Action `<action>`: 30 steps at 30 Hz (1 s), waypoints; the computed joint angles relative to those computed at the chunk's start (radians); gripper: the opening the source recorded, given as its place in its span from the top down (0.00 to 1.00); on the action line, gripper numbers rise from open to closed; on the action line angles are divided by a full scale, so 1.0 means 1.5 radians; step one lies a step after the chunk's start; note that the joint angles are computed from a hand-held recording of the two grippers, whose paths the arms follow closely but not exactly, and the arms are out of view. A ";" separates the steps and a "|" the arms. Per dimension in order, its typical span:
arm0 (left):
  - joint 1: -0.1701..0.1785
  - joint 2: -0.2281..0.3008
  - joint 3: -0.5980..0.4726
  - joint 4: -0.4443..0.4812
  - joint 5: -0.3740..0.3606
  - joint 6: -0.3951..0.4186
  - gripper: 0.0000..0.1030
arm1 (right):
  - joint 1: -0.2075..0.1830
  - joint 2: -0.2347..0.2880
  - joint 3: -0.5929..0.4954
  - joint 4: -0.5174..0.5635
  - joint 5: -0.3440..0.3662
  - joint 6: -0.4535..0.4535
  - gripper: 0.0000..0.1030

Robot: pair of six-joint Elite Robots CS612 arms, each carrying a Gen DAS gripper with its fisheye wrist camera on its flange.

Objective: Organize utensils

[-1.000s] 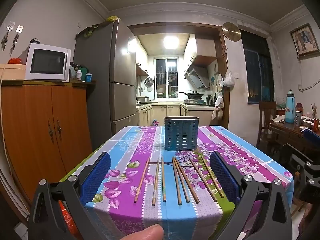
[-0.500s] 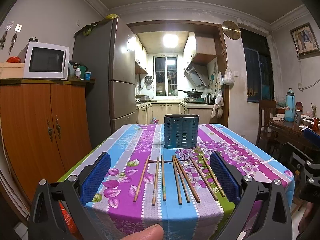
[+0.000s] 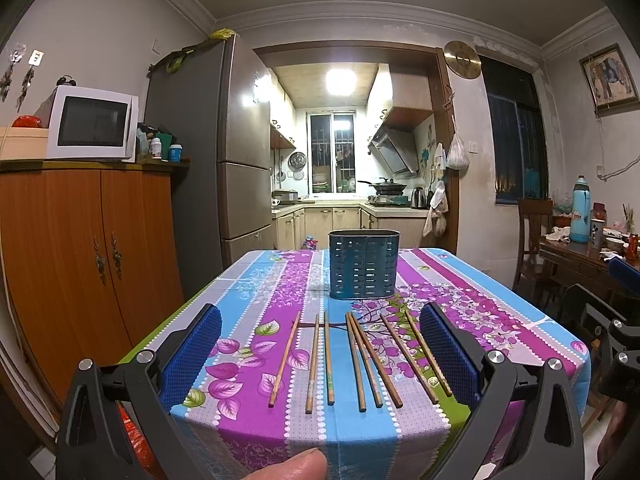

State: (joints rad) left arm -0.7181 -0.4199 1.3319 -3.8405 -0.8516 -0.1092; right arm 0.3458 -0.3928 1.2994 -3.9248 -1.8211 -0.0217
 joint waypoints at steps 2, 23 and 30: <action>0.000 0.000 -0.001 0.002 0.001 0.000 0.04 | 0.000 0.000 0.001 -0.001 0.002 0.000 0.05; 0.004 -0.003 -0.002 0.014 -0.001 -0.007 0.04 | 0.002 0.005 -0.012 -0.001 -0.008 -0.003 0.05; 0.005 -0.002 -0.004 0.014 -0.002 -0.002 0.04 | 0.003 0.005 -0.012 -0.001 -0.008 -0.002 0.05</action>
State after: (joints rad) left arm -0.7098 -0.4234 1.3252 -3.8194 -0.8542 -0.1128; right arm 0.3499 -0.3847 1.2808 -3.9256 -1.8325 -0.0252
